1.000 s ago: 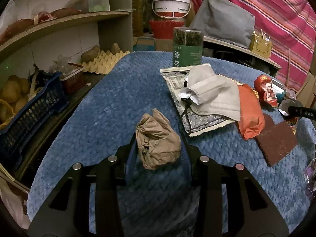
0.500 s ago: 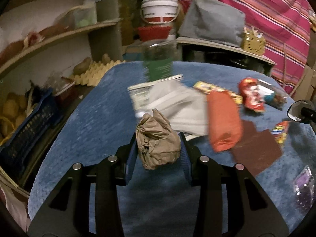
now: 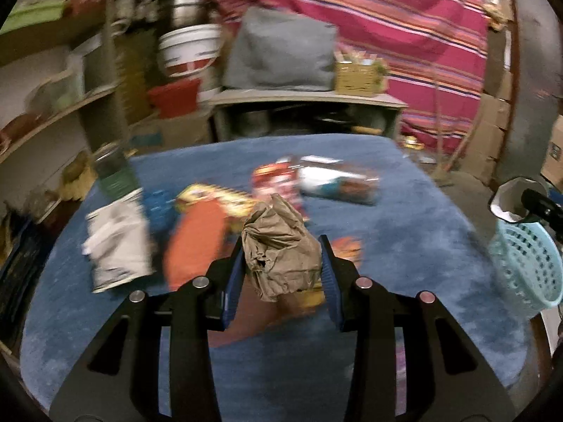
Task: Collect trash
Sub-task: 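Carry the roller and paper over the blue basket with both grippers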
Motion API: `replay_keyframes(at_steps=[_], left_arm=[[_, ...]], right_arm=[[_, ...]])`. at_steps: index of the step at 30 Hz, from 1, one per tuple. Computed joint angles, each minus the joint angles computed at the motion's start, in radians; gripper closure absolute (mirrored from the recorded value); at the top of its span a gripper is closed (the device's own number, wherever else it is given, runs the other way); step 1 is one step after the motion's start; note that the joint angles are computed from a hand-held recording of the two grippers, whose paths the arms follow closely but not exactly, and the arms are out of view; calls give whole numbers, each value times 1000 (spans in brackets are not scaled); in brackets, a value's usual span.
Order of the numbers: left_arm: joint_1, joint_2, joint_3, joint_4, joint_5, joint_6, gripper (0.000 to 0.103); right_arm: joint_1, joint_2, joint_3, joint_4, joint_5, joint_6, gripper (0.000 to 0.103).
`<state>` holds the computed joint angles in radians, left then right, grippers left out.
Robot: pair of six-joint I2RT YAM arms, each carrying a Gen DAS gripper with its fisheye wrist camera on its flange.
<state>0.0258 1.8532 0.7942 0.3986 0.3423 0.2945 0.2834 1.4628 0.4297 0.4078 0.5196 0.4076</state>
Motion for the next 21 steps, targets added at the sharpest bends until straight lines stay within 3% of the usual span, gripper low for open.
replay_keyframes(at_steps=[8, 13, 21], left_arm=[[-295, -54, -98, 62, -123, -81, 64], [-457, -35, -106, 88, -181, -127, 64], [-657, 37, -62, 122, -263, -193, 64]], right_arm=[[-260, -291, -249, -1, -113, -78, 30], [-521, -450, -347, -37, -272, -183, 30], [-848, -419, -390, 26, -494, -336, 30]])
